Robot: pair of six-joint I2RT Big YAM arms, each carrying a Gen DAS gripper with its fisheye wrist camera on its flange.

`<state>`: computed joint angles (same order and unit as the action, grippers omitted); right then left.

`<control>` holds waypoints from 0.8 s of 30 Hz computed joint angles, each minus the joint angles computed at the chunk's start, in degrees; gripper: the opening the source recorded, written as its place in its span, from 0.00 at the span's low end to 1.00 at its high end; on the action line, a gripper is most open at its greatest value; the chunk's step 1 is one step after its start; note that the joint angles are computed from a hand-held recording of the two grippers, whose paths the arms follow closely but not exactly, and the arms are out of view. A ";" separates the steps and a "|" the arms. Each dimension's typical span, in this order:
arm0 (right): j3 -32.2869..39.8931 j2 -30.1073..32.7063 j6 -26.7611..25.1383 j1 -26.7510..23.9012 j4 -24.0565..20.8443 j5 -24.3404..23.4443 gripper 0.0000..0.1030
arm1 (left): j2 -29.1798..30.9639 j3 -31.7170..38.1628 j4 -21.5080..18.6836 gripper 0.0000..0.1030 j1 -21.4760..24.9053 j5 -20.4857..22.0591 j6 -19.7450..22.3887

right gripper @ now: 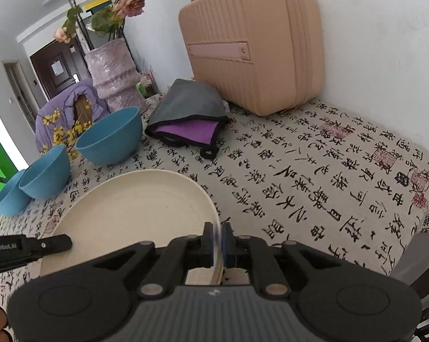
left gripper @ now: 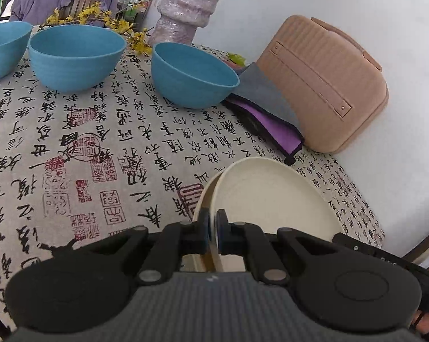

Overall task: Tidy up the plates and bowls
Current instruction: 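Carry the cream plate with both tools to the plate stack, then lower the cream plate onto the stack and open both tools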

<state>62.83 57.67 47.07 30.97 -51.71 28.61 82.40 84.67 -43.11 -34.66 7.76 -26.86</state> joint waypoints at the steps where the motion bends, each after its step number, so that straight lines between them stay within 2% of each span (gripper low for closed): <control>1: -0.17 -0.06 -0.33 0.13 0.40 0.13 0.14 | -0.23 -0.04 0.02 0.07 -0.20 -0.50 0.37; 4: -0.44 -0.08 -0.88 0.72 0.92 0.73 0.16 | -0.79 -0.03 -0.42 0.07 -0.69 -1.93 1.40; 7: -0.02 0.09 -1.83 1.32 0.33 1.51 0.16 | -1.55 -0.24 -0.72 0.10 -0.55 -1.59 1.37; 10: -0.16 -0.62 -1.78 1.89 0.94 1.69 0.16 | -2.83 -0.49 -1.53 0.11 -1.18 -5.19 3.09; 13: 0.21 -1.10 -1.92 2.79 0.86 2.84 0.17 | -4.40 -1.20 -1.41 0.11 -1.02 -4.76 3.88; 20: 2.49 -1.69 -4.07 7.61 1.93 5.17 0.21 | -10.78 -5.08 -2.29 0.11 -1.13 -10.09 4.87; 21: 2.97 -1.47 -4.64 8.58 2.46 5.39 0.22 | -12.12 -5.99 -2.31 0.13 -1.18 -11.56 4.87; 23: 4.01 -0.80 -5.74 10.65 3.43 5.76 0.24 | -14.96 -7.89 -2.28 0.23 -1.59 -16.32 5.50; 24: 4.51 -0.37 -6.42 11.84 4.05 6.02 0.28 | -16.54 -8.92 -2.24 0.34 -1.77 -18.73 5.79</control>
<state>67.34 57.29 40.65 42.81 -47.66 34.64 65.87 75.75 -45.35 -36.43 -10.98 -21.07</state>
